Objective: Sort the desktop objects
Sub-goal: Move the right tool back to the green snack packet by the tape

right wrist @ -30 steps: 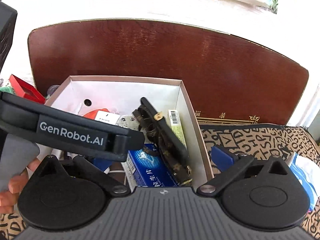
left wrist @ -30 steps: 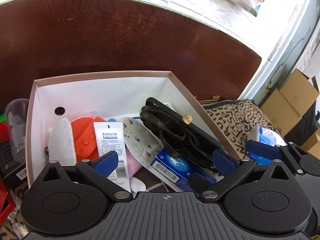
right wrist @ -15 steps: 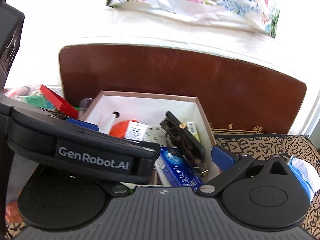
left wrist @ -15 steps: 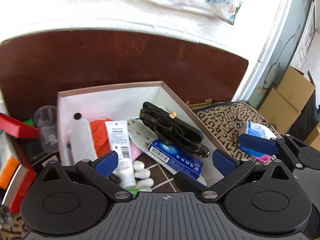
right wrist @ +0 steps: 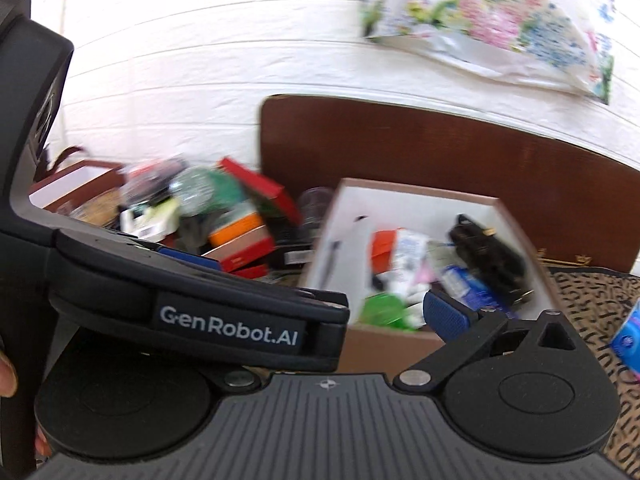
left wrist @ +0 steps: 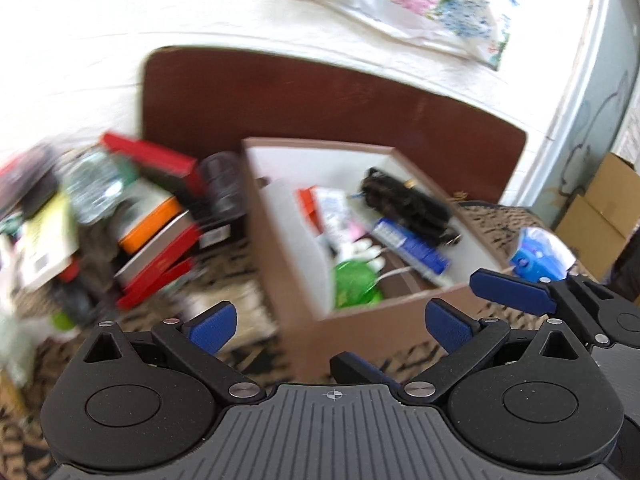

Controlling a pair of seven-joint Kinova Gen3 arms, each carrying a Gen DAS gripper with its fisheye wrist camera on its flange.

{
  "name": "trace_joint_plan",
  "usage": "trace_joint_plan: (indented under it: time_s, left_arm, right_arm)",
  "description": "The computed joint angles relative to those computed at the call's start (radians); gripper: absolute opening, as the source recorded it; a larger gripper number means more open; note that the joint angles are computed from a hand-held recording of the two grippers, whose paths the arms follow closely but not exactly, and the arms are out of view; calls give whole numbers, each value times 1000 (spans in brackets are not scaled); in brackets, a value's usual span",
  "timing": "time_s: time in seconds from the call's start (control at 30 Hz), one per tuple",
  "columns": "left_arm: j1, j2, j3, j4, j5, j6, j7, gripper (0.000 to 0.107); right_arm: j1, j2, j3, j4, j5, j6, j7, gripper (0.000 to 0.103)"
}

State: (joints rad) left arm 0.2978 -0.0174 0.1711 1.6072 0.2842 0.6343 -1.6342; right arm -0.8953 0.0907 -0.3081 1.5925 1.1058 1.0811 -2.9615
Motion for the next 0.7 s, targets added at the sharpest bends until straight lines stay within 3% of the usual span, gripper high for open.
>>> trace_joint_plan:
  time_s: [0.17,0.47,0.7]
  left_arm:
    - [-41,-107,-57,145,42,-15,-24,103]
    - [-124,-225,-159,293,49,-10,-44,103]
    - [-160,-235,-316,333,163,37,-227,103]
  right_arm:
    - [-73,62,-16,-41,2,9,-21,103]
    - [-172,180,43,-139,-63,-111,-17,103]
    - [-236,276,110,-241,-101,-183,44,103]
